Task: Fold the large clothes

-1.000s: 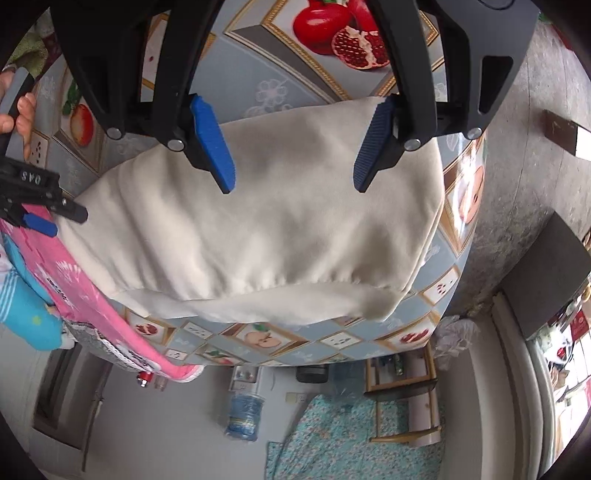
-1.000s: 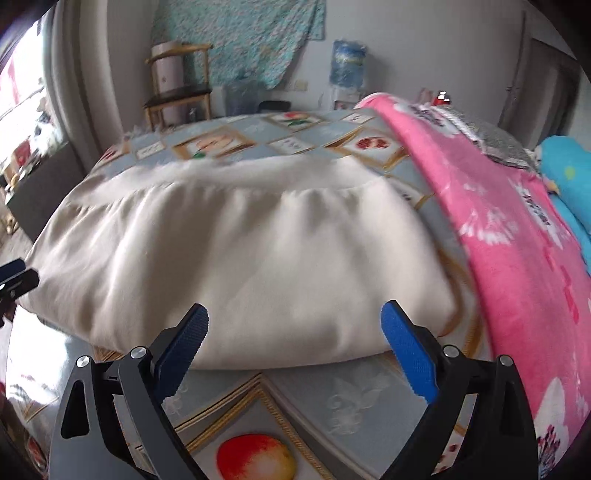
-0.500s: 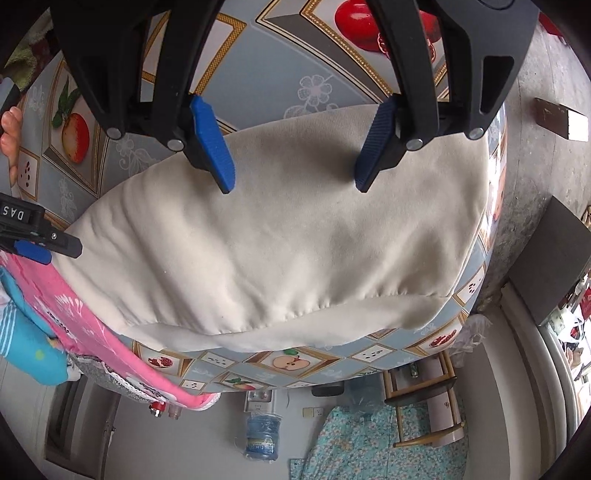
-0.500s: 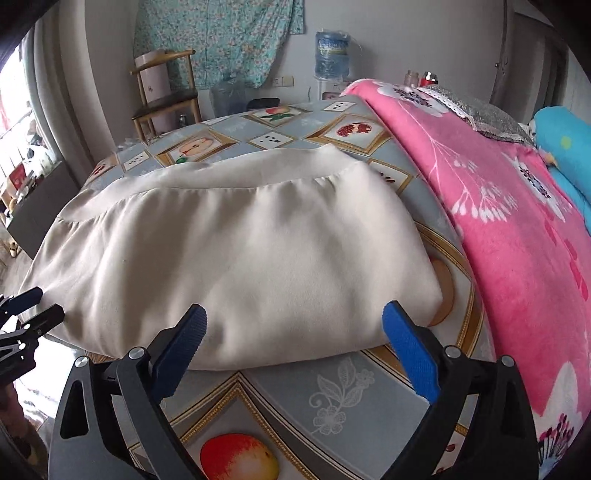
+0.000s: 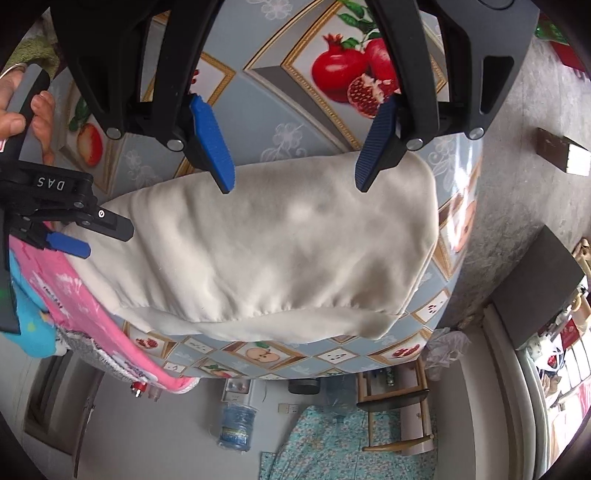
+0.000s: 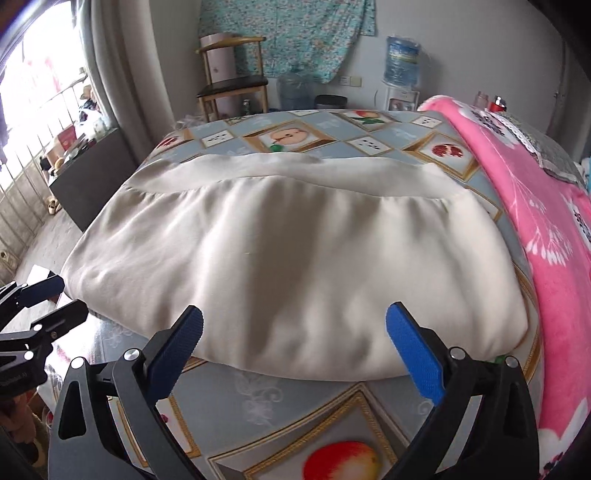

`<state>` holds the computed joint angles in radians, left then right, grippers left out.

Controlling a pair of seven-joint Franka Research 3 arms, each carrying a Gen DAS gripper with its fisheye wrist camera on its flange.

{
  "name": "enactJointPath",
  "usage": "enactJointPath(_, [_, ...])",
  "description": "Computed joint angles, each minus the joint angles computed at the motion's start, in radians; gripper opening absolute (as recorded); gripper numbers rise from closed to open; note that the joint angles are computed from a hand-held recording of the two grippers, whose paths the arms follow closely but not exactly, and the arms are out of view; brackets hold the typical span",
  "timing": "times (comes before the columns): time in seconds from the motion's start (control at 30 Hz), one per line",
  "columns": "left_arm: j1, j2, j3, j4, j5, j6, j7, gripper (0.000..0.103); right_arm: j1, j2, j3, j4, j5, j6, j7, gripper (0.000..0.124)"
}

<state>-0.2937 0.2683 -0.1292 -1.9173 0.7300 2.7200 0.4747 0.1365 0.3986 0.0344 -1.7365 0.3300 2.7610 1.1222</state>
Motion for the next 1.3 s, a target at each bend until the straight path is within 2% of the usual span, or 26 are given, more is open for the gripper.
enactJointPath(0.17, [-0.002, 0.018, -0.004, 0.02, -0.018, -0.021, 0.011, 0.065, 0.017, -0.028, -0.014, -0.043, -0.027, 0.007, 0.012, 0.097])
enactJointPath(0.3, [-0.013, 0.027, 0.001, 0.034, -0.005, -0.02, 0.002, 0.065, 0.001, -0.05, -0.021, -0.073, -0.023, 0.004, 0.022, 0.097])
enactJointPath(0.47, [-0.033, 0.039, 0.013, 0.052, 0.024, -0.056, -0.03, 0.068, 0.001, -0.053, -0.058, -0.088, -0.056, -0.006, 0.098, 0.097])
enactJointPath(0.57, [-0.026, 0.037, 0.025, 0.034, 0.045, -0.033, -0.074, 0.068, -0.001, -0.049, -0.073, -0.091, -0.08, 0.012, 0.146, 0.097])
enactJointPath(0.67, [-0.002, 0.044, 0.018, 0.02, 0.024, -0.01, -0.055, 0.068, -0.006, -0.029, -0.084, -0.076, -0.097, 0.02, 0.194, 0.097])
enactJointPath(0.73, [-0.001, 0.049, 0.021, 0.02, 0.027, -0.001, -0.049, 0.068, -0.019, 0.004, -0.08, -0.038, -0.099, -0.018, 0.202, 0.097])
enactJointPath(0.8, [-0.007, 0.056, 0.022, 0.031, 0.031, -0.018, -0.037, 0.068, -0.097, 0.054, -0.008, 0.032, -0.02, -0.126, 0.145, 0.099])
enactJointPath(0.83, [-0.007, 0.058, 0.023, 0.033, 0.031, -0.015, -0.038, 0.069, -0.114, 0.061, 0.005, 0.038, 0.04, -0.133, 0.104, 0.098])
enactJointPath(0.87, [-0.007, 0.059, 0.025, 0.032, 0.031, -0.01, -0.043, 0.069, -0.096, 0.057, -0.016, 0.032, 0.03, -0.123, 0.113, 0.098])
enactJointPath(0.93, [-0.004, 0.056, 0.027, 0.027, 0.026, 0.002, -0.052, 0.069, -0.103, 0.056, -0.016, 0.045, 0.041, -0.169, 0.121, 0.098])
enactJointPath(1.1, [-0.009, 0.021, 0.03, -0.009, 0.042, 0.023, -0.085, 0.069, -0.092, -0.015, -0.021, -0.045, 0.054, -0.089, 0.077, 0.098])
enactJointPath(1.3, [-0.021, -0.065, 0.024, -0.076, 0.139, 0.061, -0.19, 0.07, -0.055, -0.147, -0.023, -0.22, 0.039, 0.142, 0.003, 0.098])
